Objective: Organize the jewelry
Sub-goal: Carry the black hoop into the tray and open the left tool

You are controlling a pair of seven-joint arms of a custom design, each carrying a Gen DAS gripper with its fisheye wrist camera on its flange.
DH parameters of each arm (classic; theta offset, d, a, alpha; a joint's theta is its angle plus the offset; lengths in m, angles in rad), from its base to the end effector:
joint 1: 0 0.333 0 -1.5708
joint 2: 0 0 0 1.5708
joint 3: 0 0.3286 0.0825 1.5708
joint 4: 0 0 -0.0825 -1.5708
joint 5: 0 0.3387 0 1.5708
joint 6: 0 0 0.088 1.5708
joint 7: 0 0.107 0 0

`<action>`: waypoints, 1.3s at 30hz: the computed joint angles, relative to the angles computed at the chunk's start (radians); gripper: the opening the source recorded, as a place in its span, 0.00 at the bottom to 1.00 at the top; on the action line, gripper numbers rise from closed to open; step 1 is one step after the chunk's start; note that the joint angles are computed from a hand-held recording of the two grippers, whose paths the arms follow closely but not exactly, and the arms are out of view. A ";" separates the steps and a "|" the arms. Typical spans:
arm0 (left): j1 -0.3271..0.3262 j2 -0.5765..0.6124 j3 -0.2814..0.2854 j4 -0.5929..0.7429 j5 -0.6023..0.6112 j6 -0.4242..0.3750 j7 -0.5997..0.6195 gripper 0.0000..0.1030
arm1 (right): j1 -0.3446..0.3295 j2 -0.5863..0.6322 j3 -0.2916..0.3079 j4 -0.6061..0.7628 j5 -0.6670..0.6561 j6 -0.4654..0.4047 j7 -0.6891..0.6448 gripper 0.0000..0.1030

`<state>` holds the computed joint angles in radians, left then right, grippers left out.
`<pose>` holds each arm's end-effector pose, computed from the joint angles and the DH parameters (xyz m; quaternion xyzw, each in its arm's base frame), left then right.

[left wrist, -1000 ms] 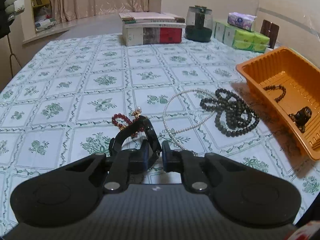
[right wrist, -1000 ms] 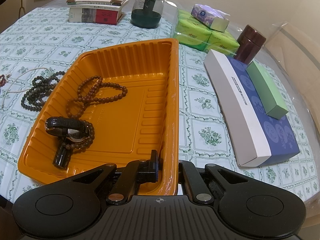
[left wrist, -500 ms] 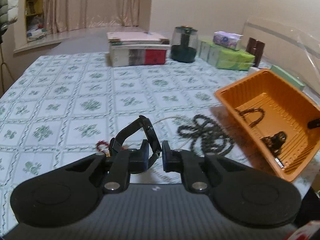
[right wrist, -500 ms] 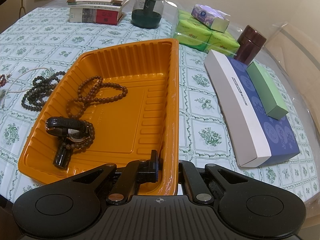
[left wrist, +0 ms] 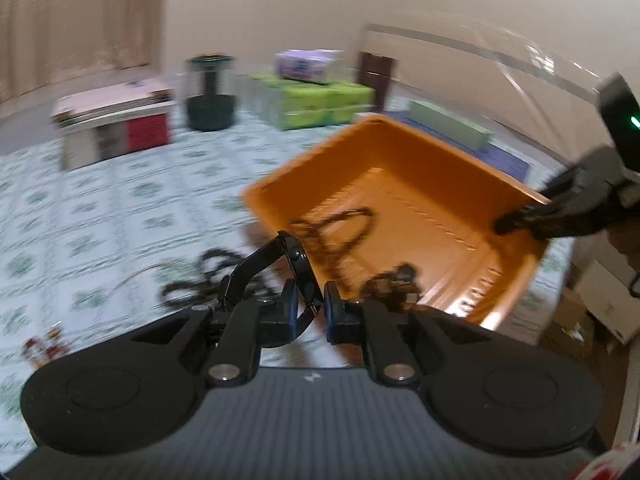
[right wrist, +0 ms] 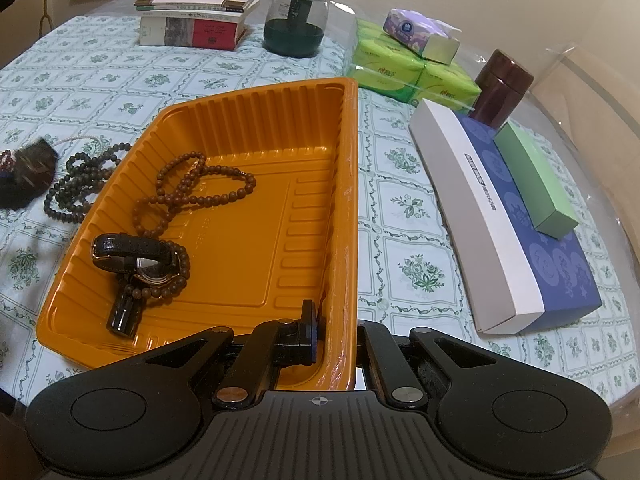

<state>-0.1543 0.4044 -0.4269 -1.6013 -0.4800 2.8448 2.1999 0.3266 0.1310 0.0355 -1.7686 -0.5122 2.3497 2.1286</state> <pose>0.6072 -0.3037 0.5389 -0.3737 0.8073 -0.4369 0.1332 0.5624 0.2042 0.5604 -0.7012 0.6450 -0.2712 0.1366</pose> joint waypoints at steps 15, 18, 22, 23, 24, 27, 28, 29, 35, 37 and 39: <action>-0.051 0.104 -0.042 0.157 -0.024 -0.202 0.159 0.11 | -0.004 -0.001 -0.001 -0.006 0.012 0.012 -0.003 0.04; -0.062 0.104 -0.030 0.155 -0.027 -0.203 0.163 0.11 | -0.004 -0.003 -0.001 -0.008 0.012 0.013 -0.004 0.04; -0.075 0.116 -0.017 0.174 -0.019 -0.221 0.157 0.14 | -0.004 -0.004 -0.001 -0.009 0.011 0.013 -0.002 0.04; -0.083 0.118 -0.006 0.178 -0.008 -0.226 0.140 0.18 | -0.004 -0.004 -0.001 -0.009 0.011 0.013 -0.002 0.04; -0.082 0.117 -0.006 0.175 -0.011 -0.219 0.138 0.19 | -0.005 -0.004 -0.001 -0.009 0.013 0.014 -0.003 0.04; -0.057 0.095 -0.025 0.136 -0.052 -0.174 0.163 0.21 | -0.005 -0.004 -0.001 -0.011 0.011 0.014 -0.003 0.04; -0.050 0.088 -0.028 0.125 -0.063 -0.163 0.167 0.21 | -0.005 -0.004 -0.001 -0.011 0.013 0.015 -0.003 0.04; -0.043 0.078 -0.030 0.111 -0.075 -0.147 0.170 0.21 | -0.005 -0.004 -0.001 -0.012 0.011 0.015 -0.001 0.04; -0.008 0.007 -0.014 0.007 -0.126 -0.046 0.156 0.26 | -0.005 -0.005 0.000 -0.013 0.012 0.016 0.000 0.04; -0.003 -0.019 0.004 -0.036 -0.119 -0.003 0.138 0.27 | -0.006 -0.005 0.000 -0.013 0.012 0.015 -0.002 0.04; -0.002 -0.045 0.029 -0.081 -0.095 0.045 0.109 0.28 | -0.006 -0.005 0.000 -0.013 0.012 0.016 -0.002 0.04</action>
<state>-0.1565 0.3596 -0.3975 -1.6828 -0.5753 2.8902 2.3086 0.3208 0.1258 0.0352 -1.7815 -0.4998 2.3654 2.1269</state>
